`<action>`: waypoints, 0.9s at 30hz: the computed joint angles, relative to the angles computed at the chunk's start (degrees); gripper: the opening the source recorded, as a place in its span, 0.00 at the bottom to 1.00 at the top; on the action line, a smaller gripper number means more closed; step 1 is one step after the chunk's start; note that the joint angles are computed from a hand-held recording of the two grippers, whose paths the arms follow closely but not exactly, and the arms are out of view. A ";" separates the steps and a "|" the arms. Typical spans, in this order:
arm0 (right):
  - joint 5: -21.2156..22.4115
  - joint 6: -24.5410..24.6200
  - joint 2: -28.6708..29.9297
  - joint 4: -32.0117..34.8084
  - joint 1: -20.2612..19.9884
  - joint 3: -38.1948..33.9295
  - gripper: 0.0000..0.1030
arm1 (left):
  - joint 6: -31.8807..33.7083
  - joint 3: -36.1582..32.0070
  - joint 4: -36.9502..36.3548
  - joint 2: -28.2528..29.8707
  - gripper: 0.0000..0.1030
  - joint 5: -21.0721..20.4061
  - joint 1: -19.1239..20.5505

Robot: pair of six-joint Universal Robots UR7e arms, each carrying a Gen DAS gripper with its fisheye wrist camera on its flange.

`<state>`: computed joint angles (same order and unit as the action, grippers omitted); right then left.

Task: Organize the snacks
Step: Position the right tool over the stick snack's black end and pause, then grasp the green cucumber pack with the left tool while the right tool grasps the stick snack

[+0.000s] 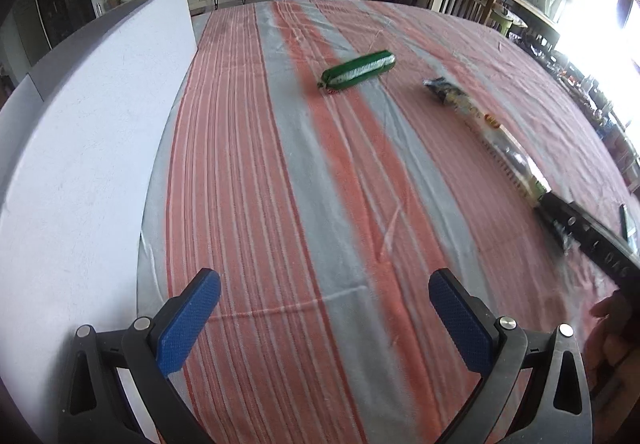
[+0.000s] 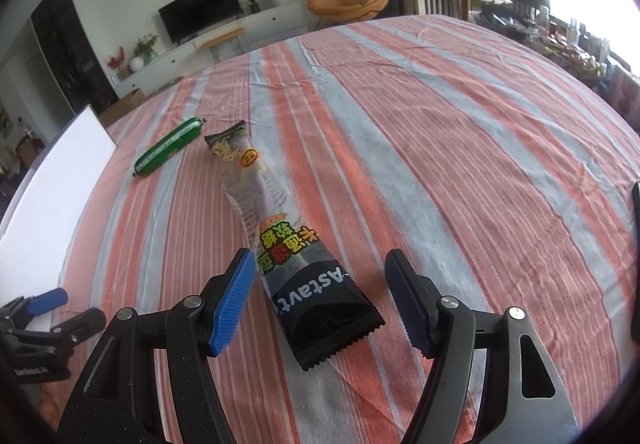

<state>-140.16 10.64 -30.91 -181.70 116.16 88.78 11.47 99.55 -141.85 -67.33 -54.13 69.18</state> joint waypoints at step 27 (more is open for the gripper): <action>1.97 -0.59 -0.60 -1.18 -0.47 0.93 0.71 | 15.38 -37.32 17.87 25.55 0.95 4.50 -1.40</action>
